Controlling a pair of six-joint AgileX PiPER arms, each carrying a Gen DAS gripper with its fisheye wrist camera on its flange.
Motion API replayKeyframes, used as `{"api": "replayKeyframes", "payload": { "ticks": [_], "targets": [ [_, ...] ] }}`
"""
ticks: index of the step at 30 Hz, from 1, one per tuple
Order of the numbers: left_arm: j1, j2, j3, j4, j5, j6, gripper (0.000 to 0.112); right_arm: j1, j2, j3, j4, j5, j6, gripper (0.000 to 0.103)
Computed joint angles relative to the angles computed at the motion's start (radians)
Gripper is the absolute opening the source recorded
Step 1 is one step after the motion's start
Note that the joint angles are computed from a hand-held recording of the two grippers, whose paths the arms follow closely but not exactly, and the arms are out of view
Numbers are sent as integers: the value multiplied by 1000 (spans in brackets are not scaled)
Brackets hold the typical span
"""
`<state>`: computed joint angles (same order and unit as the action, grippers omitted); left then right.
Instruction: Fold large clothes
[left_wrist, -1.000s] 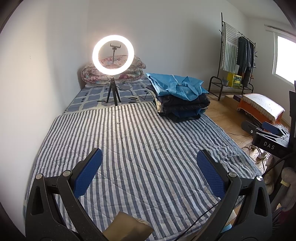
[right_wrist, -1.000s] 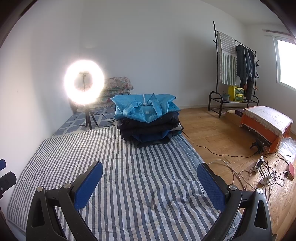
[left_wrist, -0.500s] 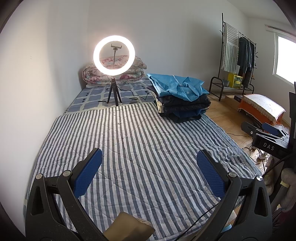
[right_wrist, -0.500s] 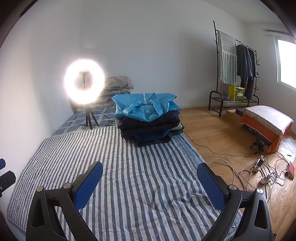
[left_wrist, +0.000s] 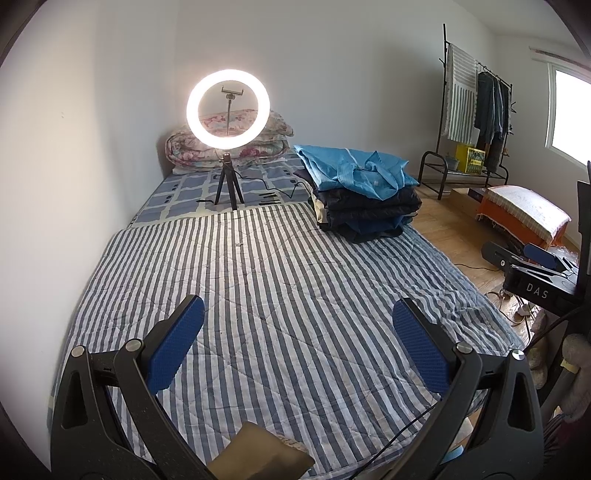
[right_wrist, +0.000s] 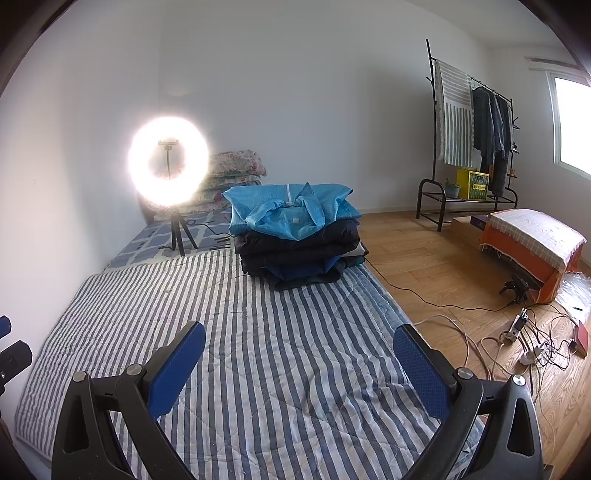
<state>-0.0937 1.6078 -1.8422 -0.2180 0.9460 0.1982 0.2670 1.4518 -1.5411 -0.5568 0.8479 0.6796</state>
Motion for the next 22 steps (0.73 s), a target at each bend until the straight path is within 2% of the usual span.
{"api": "replayKeyframes", "payload": {
  "ticks": [22],
  "targets": [
    [38, 2, 16, -38, -16, 51, 103, -9, 4, 2, 41, 3, -12, 103]
  ]
}}
